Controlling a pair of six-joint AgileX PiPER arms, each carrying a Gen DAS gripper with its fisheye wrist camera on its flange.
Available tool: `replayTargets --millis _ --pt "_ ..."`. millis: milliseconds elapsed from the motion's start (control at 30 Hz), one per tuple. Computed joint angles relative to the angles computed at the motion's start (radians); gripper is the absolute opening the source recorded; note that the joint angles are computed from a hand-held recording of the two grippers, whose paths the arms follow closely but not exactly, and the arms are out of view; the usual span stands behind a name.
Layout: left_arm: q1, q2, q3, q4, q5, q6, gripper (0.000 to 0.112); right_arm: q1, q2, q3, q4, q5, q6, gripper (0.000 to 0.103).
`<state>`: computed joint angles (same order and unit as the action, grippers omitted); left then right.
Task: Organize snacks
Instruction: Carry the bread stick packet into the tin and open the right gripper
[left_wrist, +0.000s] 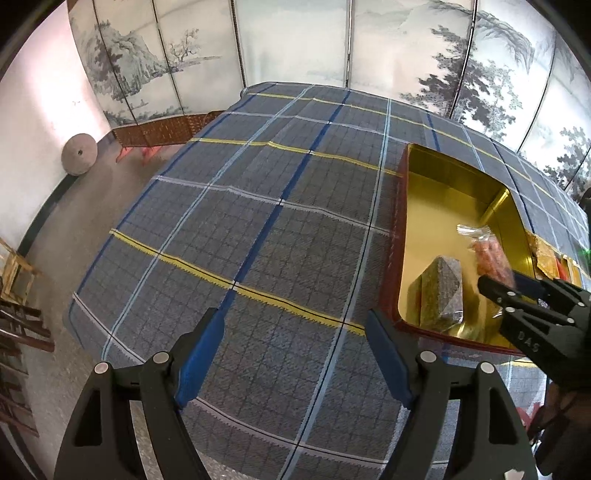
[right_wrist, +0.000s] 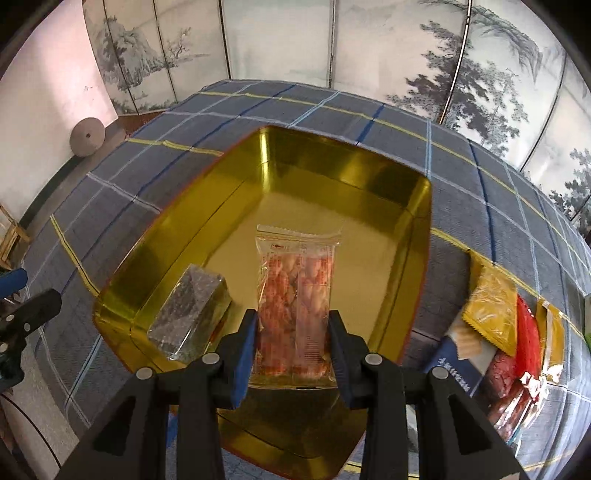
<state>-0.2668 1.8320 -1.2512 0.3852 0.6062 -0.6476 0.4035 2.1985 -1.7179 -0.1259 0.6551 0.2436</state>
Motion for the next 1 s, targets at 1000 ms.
replayTargets --millis 1000 --pt "-0.053 0.002 -0.014 -0.034 0.005 0.003 0.075 -0.012 -0.025 0.044 0.119 -0.018 -0.134 0.049"
